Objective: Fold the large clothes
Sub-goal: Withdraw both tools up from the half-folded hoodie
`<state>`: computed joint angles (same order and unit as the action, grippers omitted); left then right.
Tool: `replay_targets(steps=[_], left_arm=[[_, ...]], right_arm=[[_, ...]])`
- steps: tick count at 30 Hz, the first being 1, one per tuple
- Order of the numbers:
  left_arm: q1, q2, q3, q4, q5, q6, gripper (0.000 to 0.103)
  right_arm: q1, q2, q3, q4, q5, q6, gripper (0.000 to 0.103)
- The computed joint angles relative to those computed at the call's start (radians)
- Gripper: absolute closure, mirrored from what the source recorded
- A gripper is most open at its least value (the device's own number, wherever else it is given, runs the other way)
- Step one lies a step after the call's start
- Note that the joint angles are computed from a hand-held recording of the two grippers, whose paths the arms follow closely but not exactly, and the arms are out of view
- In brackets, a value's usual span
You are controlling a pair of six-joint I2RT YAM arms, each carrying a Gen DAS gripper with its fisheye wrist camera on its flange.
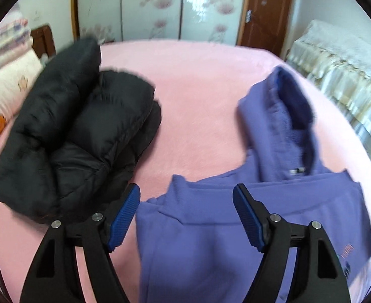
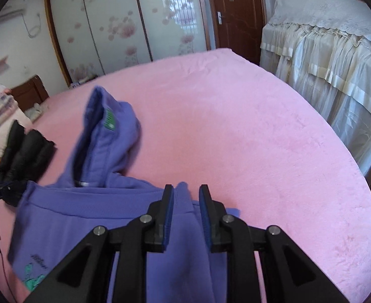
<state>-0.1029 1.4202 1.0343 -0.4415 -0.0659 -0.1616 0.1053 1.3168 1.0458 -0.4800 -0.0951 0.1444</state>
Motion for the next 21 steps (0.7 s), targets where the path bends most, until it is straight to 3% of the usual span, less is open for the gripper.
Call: replay_targets(steps=[3,6,10,15,18,21], left_arm=[[-0.087,-0.127,-0.060,-0.040,-0.063,-0.021,0.027],[-0.193,-0.276,-0.176,-0.051,-0.117,-0.118,0.027],[-0.407,-0.458,-0.330,-0.129,-0.281,-0.351,0.027],[-0.595,-0.554,-0.483,-0.209,-0.418,-0.637,0.027],[-0.615,-0.548,-0.530,-0.259,-0.452,-0.691,0.027],[-0.543,-0.629,-0.590,-0.237,-0.415,-0.628,0.027]], right_arm=[[0.067,-0.091,-0.049,-0.049,0.027,0.033,0.083],[0.213,-0.159,-0.118,-0.077,0.095,0.091,0.083],[0.512,-0.237,-0.239,-0.032,0.264,0.246,0.083],[0.782,-0.189,-0.321,0.043,0.423,0.370,0.083],[0.791,-0.153,-0.355,0.040,0.457,0.370,0.083],[0.703,-0.219,-0.420,0.023,0.459,0.353,0.085]])
